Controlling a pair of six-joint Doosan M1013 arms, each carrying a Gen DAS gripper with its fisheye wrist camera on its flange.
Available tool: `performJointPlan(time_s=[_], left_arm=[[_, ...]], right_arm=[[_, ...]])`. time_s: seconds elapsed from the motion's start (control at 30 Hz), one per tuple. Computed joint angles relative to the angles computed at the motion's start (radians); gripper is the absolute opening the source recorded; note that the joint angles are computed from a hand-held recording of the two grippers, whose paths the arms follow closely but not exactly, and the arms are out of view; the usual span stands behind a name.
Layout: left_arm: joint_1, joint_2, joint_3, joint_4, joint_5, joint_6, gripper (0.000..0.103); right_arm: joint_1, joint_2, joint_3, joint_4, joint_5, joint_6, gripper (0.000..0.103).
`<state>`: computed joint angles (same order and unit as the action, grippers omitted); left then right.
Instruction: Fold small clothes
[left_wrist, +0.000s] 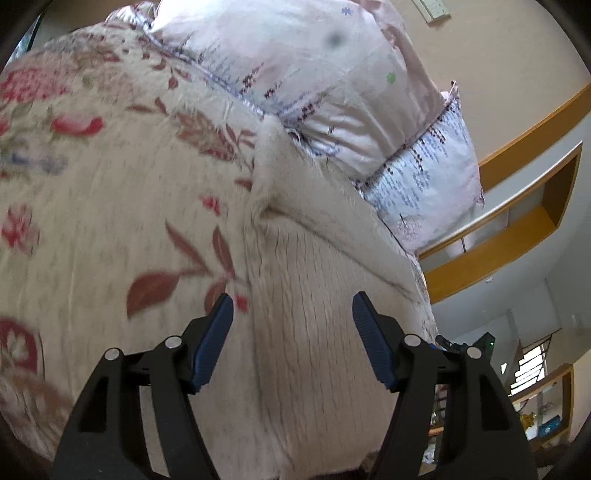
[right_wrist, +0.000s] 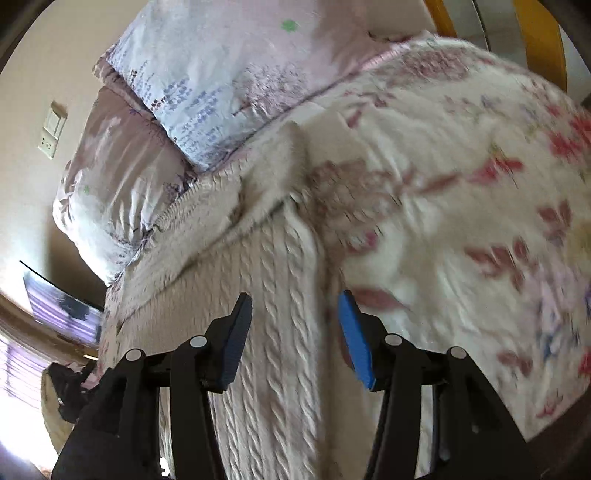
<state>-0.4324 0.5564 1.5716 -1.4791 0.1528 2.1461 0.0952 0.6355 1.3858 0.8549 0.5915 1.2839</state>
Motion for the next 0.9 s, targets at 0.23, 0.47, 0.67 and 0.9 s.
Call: performJointPlan(time_s=[0.23, 0.47, 0.67, 0.9], left_arm=[[-0.017, -0.008, 0.027, -0.087, 0.04, 0.116, 0.059], [-0.028, -0.015, 0.066, -0.31, 0.133, 0.322, 0.041], [-0.034, -0.018, 0.106, -0.428, 0.211, 0.41, 0.038], [-0.043, -0.018, 0.136, -0.467, 0.29, 0.465, 0.035]], right_arm=[[-0.023, -0.016, 0.071, 0.178, 0.085, -0.158, 0.046], [-0.035, -0.023, 0.127, 0.343, 0.215, -0.331, 0.036], [-0.032, -0.032, 0.16, 0.391, 0.276, -0.435, 0.035], [-0.022, -0.034, 0.162, 0.392, 0.325, -0.5, 0.035]])
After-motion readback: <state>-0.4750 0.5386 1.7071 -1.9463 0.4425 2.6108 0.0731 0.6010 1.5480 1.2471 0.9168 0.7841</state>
